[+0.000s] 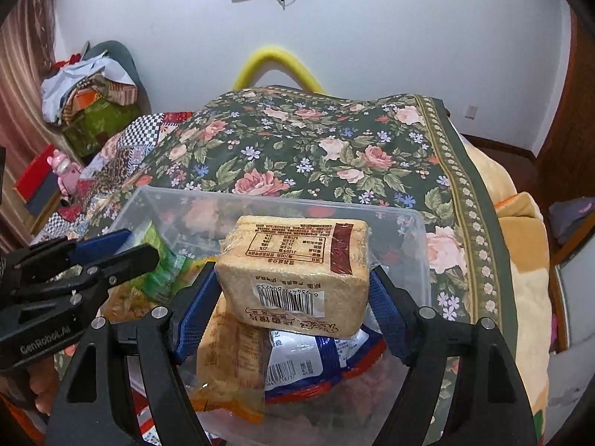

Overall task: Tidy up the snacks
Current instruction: 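Place the pea bag and bread cake into the clear box, opening both grippers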

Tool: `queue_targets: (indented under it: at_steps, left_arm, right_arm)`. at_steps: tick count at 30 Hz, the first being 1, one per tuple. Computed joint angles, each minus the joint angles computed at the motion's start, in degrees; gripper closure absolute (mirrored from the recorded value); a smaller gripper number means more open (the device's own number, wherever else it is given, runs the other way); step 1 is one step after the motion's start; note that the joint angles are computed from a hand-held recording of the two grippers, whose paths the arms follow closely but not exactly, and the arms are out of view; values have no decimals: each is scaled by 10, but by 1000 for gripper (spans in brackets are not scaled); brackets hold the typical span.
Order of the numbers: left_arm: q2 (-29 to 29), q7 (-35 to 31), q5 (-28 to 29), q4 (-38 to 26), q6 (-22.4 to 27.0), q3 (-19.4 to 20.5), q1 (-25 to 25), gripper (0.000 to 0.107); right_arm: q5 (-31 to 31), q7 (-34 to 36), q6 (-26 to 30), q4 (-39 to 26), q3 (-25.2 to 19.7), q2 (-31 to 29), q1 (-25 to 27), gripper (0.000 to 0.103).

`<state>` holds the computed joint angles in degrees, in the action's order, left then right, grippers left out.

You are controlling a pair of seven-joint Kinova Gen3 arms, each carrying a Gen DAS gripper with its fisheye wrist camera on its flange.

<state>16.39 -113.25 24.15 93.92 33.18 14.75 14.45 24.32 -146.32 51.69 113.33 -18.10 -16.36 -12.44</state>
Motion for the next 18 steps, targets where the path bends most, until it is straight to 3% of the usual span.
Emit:
queue_targets:
  at_steps: [4, 10, 18]
  left_arm:
    - [-12, -2, -3, 10, -8, 0, -1, 57]
    - [-53, -47, 34, 32, 2, 3, -21, 55]
    - [-125, -110, 80, 71, 32, -31, -28, 50]
  right_arm:
    - [15, -4, 13, -6, -17, -8, 2, 26]
    - [13, 2, 28, -14, -29, -37, -3, 25]
    - [-18, 13, 58, -14, -65, -91, 13, 24]
